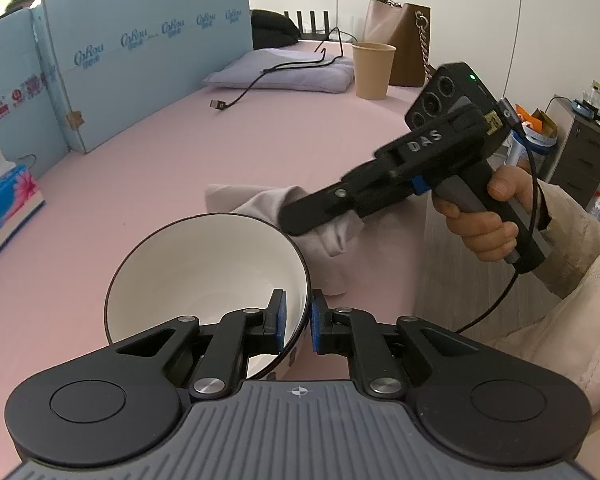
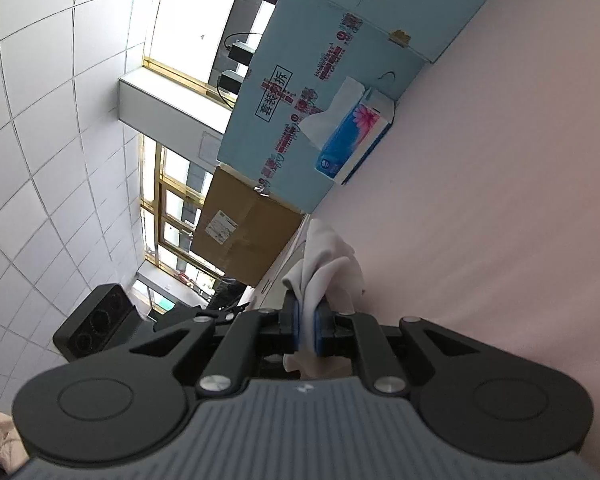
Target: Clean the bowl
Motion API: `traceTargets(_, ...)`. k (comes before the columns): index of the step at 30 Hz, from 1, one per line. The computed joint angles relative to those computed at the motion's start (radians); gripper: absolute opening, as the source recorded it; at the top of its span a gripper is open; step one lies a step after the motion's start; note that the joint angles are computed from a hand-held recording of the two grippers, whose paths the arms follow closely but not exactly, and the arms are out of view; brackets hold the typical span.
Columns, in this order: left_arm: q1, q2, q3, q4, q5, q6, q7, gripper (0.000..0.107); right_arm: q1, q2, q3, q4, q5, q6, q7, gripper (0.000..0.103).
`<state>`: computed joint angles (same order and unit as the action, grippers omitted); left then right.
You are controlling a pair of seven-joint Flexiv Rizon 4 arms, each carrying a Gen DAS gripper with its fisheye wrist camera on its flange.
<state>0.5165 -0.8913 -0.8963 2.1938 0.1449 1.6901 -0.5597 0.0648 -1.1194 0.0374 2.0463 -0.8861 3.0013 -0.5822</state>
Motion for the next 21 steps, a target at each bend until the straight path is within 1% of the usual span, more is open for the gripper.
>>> traceTargets(10,0.027,-0.004,-0.006,0.008,0.004,-0.013,0.028,0.017,-0.004,-0.010,-0.008,-0.054,-0.009,-0.040,0.035,0.011)
traceTargets(12,0.021,0.002,-0.008,0.007,-0.002,-0.016,0.025,0.018,-0.006,-0.014,-0.009,-0.069,-0.015,-0.047,0.048,0.011)
traceTargets(14,0.037,0.002,-0.014,0.014,0.001,-0.021,0.035,0.018,-0.010,-0.017,-0.011,-0.075,-0.025,-0.044,0.059,0.011)
traceTargets(16,0.034,0.006,-0.013,0.016,-0.002,-0.020,0.037,0.019,-0.012,-0.018,-0.012,-0.080,-0.030,-0.042,0.068,0.011)
traceTargets(19,0.008,0.013,0.002,0.008,-0.009,-0.014,0.031,0.021,-0.008,-0.020,-0.011,-0.101,-0.029,-0.046,0.082,0.011)
traceTargets(21,0.020,0.014,-0.002,0.013,-0.007,-0.017,0.034,0.022,-0.008,-0.024,-0.010,-0.113,-0.038,-0.036,0.091,0.011)
